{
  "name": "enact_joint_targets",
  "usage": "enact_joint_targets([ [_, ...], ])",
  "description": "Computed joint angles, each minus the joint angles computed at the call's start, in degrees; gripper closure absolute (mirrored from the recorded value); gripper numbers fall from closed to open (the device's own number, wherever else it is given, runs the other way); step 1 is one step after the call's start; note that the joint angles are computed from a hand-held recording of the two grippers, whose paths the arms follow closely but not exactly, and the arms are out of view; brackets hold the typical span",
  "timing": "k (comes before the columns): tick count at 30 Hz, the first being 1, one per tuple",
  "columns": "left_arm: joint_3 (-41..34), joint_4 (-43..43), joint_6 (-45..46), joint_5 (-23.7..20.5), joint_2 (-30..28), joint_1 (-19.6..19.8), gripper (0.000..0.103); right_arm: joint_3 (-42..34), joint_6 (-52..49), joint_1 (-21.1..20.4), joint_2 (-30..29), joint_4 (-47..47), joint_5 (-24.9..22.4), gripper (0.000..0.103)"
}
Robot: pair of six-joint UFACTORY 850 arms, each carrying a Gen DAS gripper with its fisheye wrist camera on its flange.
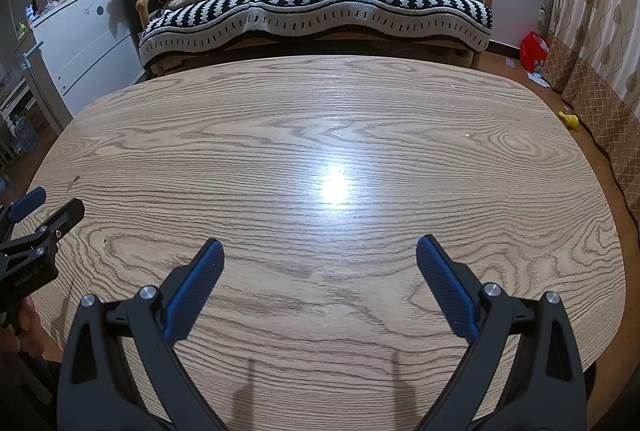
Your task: Collect trash
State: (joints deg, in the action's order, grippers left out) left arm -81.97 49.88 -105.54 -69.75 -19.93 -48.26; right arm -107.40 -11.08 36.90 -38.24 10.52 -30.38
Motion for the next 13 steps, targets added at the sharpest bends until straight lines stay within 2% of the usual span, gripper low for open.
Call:
enact_joint_targets([
  [6,-0.5,0.2,0.4,-0.9,-0.3,0.2,0.009,0.0,0.0,0.0,0.0,0.0,0.0,0.010],
  [13,0.1,-0.8,0.8,0.2,0.1,0.8,0.009,0.2,-0.2,-0.1,0.1,0.0,0.0,0.010],
])
